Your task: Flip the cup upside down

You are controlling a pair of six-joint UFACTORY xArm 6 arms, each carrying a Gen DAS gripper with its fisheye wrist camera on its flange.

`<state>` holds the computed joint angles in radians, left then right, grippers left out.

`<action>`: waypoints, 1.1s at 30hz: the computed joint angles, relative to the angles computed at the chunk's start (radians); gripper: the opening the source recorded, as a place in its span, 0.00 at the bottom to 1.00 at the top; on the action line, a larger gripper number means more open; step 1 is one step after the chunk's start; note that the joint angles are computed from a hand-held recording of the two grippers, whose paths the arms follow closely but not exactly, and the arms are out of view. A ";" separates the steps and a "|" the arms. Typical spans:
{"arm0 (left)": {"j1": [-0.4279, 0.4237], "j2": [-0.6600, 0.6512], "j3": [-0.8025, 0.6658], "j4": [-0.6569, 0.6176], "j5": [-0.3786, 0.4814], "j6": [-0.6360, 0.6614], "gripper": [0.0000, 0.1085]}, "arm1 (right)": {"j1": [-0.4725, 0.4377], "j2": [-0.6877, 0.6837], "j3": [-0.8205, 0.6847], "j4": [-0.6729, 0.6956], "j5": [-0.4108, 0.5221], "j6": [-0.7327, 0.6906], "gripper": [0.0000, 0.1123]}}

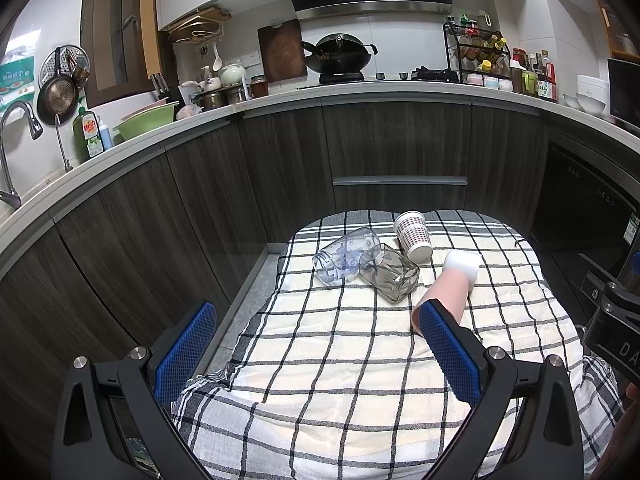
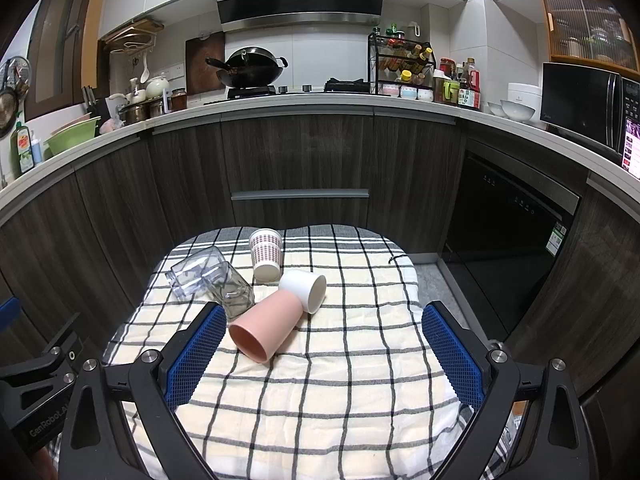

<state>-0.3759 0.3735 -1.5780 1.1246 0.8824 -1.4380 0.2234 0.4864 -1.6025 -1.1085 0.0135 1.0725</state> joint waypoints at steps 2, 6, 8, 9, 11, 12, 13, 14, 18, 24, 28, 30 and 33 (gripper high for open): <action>0.001 -0.001 0.001 -0.001 -0.002 0.002 0.95 | 0.000 0.000 -0.001 -0.006 0.000 0.005 0.88; 0.000 0.000 -0.001 -0.001 0.001 0.001 0.95 | 0.000 0.000 0.001 0.005 0.000 -0.005 0.88; 0.001 -0.001 -0.002 -0.004 0.000 0.005 0.95 | 0.000 0.000 -0.001 -0.009 0.000 0.007 0.88; 0.001 0.000 -0.001 -0.003 -0.001 0.003 0.95 | -0.001 0.001 -0.001 -0.008 0.000 0.006 0.88; 0.000 -0.001 -0.003 -0.004 0.002 0.005 0.95 | 0.000 0.001 0.000 0.002 0.001 -0.003 0.88; 0.000 0.000 -0.003 -0.005 0.001 0.005 0.95 | 0.000 0.001 0.001 0.003 0.000 -0.004 0.88; 0.000 0.000 -0.003 -0.004 0.003 0.005 0.95 | 0.000 0.001 0.000 0.004 0.000 -0.004 0.88; -0.001 0.001 -0.003 -0.003 0.003 0.004 0.95 | 0.000 0.001 0.000 0.004 0.000 -0.004 0.88; -0.001 0.001 -0.003 -0.003 0.003 0.003 0.95 | 0.000 0.000 0.001 0.001 0.000 -0.002 0.88; 0.000 0.001 -0.002 -0.003 0.001 0.004 0.95 | 0.000 0.000 0.002 0.005 0.001 -0.006 0.88; 0.000 0.001 -0.003 -0.005 0.002 0.004 0.95 | 0.000 -0.001 0.003 0.008 0.001 -0.009 0.88; -0.001 0.001 -0.005 -0.004 0.004 0.005 0.95 | 0.000 -0.002 0.004 0.006 0.000 -0.007 0.88; 0.000 0.002 -0.003 -0.004 0.001 0.004 0.95 | 0.000 -0.003 0.005 0.011 0.000 -0.011 0.88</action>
<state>-0.3762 0.3753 -1.5813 1.1208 0.8837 -1.4338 0.2237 0.4839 -1.5978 -1.0979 0.0139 1.0614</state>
